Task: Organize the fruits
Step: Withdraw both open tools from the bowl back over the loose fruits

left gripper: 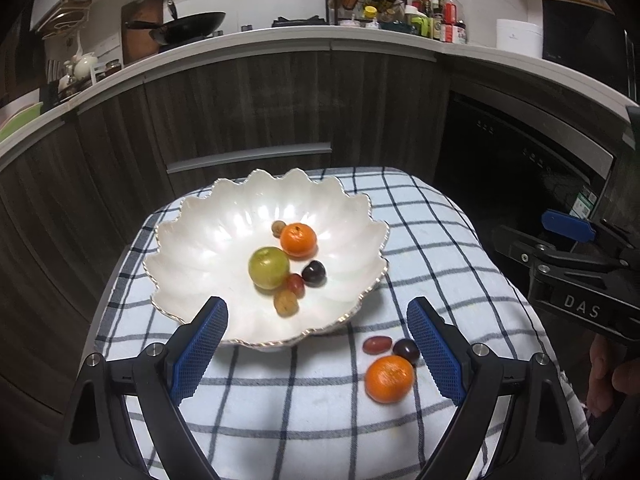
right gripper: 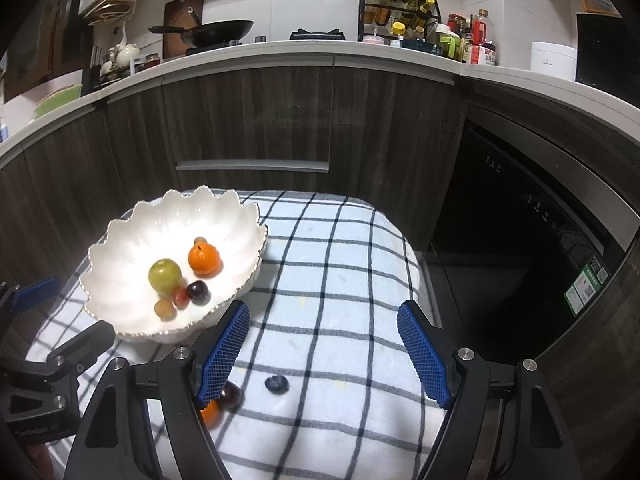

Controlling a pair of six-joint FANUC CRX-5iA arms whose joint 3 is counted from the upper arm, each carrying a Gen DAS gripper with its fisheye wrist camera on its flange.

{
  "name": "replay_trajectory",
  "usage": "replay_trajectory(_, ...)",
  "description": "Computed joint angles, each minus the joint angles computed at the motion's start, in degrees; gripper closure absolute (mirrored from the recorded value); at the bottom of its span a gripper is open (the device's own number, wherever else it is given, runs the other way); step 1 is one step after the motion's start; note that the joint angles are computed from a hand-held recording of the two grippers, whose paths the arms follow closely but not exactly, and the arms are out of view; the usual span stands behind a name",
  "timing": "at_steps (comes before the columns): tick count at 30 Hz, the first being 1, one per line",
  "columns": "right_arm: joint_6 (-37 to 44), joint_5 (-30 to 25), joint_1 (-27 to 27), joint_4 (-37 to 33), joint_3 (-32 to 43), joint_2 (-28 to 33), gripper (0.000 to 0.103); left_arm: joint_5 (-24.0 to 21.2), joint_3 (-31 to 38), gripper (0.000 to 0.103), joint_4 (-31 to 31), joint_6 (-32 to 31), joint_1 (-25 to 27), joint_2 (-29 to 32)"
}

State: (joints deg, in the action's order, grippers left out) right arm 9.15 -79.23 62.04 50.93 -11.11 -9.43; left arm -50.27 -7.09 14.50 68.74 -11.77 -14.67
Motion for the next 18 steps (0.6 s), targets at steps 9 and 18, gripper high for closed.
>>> replay_trajectory(9,1.6,3.37,0.03,-2.15,-3.41,-2.73,0.026,0.01,-2.68,0.011,1.13,-2.86,-1.55,-0.87)
replay_trajectory(18,4.43,6.6,-0.2,-4.1,-5.69,-3.88,0.026,0.92,-5.2,0.012,1.26,-3.95,-2.93,-1.37)
